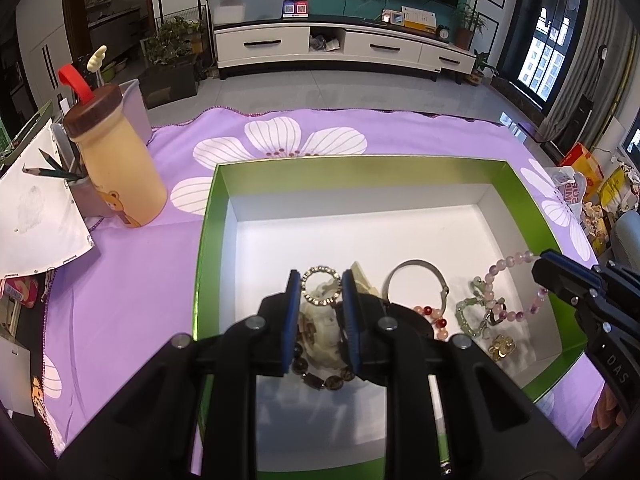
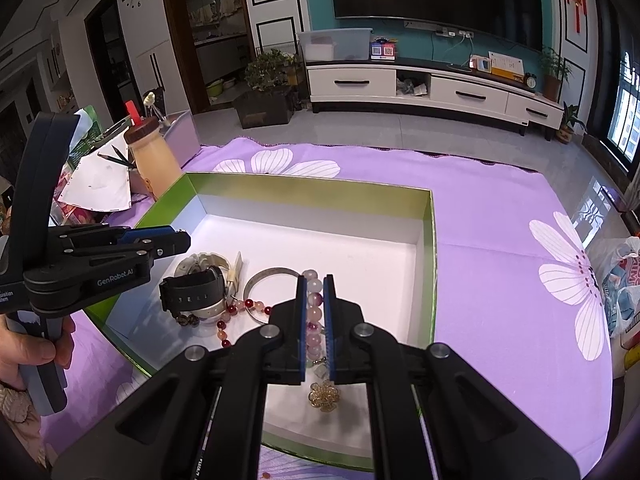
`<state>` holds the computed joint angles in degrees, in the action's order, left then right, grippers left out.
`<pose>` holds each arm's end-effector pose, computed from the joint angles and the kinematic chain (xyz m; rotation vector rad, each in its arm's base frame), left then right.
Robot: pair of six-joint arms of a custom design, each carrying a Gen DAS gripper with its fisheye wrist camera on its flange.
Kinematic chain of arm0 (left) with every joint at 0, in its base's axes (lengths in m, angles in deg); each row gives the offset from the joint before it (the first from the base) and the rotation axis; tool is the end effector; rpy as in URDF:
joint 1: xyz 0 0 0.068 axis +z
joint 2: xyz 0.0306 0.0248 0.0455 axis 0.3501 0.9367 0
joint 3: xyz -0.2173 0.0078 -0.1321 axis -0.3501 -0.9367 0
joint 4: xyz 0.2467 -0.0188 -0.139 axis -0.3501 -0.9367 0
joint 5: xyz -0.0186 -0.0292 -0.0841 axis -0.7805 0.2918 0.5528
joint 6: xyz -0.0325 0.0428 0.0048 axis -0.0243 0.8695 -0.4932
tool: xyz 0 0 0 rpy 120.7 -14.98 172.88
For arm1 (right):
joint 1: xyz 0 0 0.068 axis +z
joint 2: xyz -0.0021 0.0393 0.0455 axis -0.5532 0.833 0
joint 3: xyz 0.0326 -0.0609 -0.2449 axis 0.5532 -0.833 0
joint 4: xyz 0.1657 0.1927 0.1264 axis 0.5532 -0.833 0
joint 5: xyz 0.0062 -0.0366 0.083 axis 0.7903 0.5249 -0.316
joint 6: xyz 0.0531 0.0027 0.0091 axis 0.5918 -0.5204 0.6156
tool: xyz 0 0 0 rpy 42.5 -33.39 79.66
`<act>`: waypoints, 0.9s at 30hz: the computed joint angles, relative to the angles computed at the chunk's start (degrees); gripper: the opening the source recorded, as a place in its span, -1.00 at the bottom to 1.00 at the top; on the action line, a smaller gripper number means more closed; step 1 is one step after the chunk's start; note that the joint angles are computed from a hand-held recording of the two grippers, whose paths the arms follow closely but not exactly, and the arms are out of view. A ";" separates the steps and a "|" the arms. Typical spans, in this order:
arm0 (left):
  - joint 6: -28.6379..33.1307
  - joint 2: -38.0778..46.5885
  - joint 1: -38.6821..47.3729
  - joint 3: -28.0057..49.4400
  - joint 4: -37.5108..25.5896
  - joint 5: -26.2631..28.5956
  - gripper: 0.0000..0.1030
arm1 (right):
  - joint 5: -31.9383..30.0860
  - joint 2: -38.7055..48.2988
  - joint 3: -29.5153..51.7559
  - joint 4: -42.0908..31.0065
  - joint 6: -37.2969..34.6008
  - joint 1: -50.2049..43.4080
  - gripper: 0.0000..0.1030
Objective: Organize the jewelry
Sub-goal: 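Lower pendant ring and pink bracelet into the green box and open both tools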
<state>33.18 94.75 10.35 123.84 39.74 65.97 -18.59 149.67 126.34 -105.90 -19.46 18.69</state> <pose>0.2384 -0.0503 0.2352 0.5456 2.4545 -0.2638 0.1568 0.1728 0.2591 0.1119 2.3813 0.1112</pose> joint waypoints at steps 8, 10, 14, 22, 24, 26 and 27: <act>-0.45 0.07 -1.38 -0.16 0.19 -1.22 -0.60 | -0.88 0.47 0.06 -0.22 0.30 -0.31 -0.87; -0.48 -0.06 -1.58 -0.33 0.26 -1.47 -0.60 | -1.10 0.56 0.05 -0.13 0.18 -0.62 -0.87; -0.69 -0.13 -1.96 -0.36 0.27 -1.75 -0.60 | -1.24 0.71 0.00 -0.08 0.17 -0.61 -0.87; -0.67 -0.30 -2.64 -0.52 0.09 -2.45 -0.60 | -1.79 1.25 0.03 -0.22 0.53 -0.72 -0.87; -0.64 -0.41 -2.69 -0.58 0.01 -2.50 -0.60 | -1.85 1.37 0.08 -0.22 0.50 -0.79 -0.87; -0.64 -0.37 -2.81 -0.60 0.02 -2.61 -0.60 | -1.85 1.43 0.16 -0.30 0.56 -0.78 -0.87; -0.66 -0.31 -2.88 -0.60 0.06 -2.68 -0.60 | -1.91 1.45 0.16 -0.38 0.67 -0.82 -0.87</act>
<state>32.52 94.43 7.47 123.24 39.81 63.29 -20.50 151.12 126.50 -106.28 -18.78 17.87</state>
